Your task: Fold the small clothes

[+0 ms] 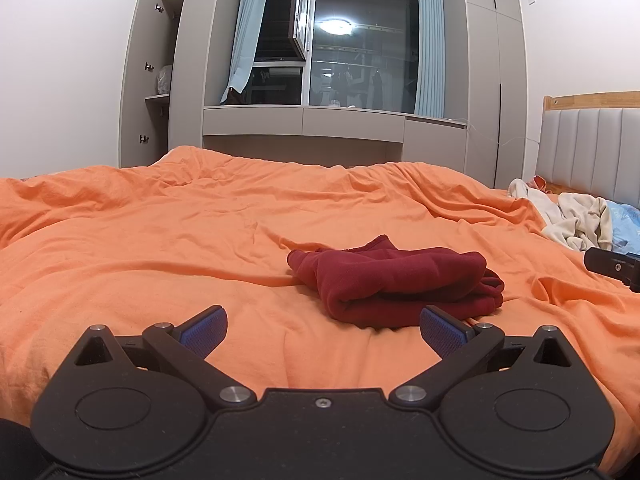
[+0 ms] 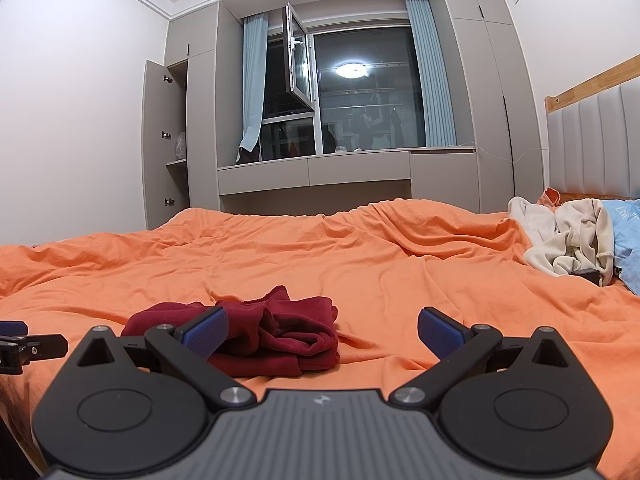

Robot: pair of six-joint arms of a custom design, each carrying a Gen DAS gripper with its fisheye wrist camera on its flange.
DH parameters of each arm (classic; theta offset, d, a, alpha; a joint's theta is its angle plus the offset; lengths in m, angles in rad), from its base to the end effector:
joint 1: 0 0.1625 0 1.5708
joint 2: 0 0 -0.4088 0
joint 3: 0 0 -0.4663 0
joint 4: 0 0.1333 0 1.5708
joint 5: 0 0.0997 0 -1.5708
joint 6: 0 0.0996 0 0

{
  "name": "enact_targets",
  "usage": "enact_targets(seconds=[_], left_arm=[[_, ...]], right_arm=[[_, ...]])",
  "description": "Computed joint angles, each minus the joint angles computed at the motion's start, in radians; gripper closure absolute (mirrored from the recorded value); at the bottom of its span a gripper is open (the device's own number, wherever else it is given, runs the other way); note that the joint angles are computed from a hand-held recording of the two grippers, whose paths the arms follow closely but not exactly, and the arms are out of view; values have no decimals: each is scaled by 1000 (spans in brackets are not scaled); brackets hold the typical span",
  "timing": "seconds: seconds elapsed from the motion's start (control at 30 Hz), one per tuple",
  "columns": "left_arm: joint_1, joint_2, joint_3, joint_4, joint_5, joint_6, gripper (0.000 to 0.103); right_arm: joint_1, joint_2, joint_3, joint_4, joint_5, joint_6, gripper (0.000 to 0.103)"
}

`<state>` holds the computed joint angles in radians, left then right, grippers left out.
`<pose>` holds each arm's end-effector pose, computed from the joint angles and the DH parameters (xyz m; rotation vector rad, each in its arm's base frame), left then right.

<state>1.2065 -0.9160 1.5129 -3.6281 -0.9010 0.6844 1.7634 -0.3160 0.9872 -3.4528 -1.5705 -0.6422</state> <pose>-0.0753 -0.7453 0.3151 0.4225 1.8692 -1.5156 0.2997 -0.8402 0.0578 0.9705 -2.1880 1.6150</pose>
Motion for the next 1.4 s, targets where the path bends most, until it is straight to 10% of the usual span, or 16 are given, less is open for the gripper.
enact_targets(seconds=[1.4], left_arm=[[-4, -6, 5, 20, 5, -33, 1]], right_arm=[[1, -1, 0, 0, -1, -1, 0]])
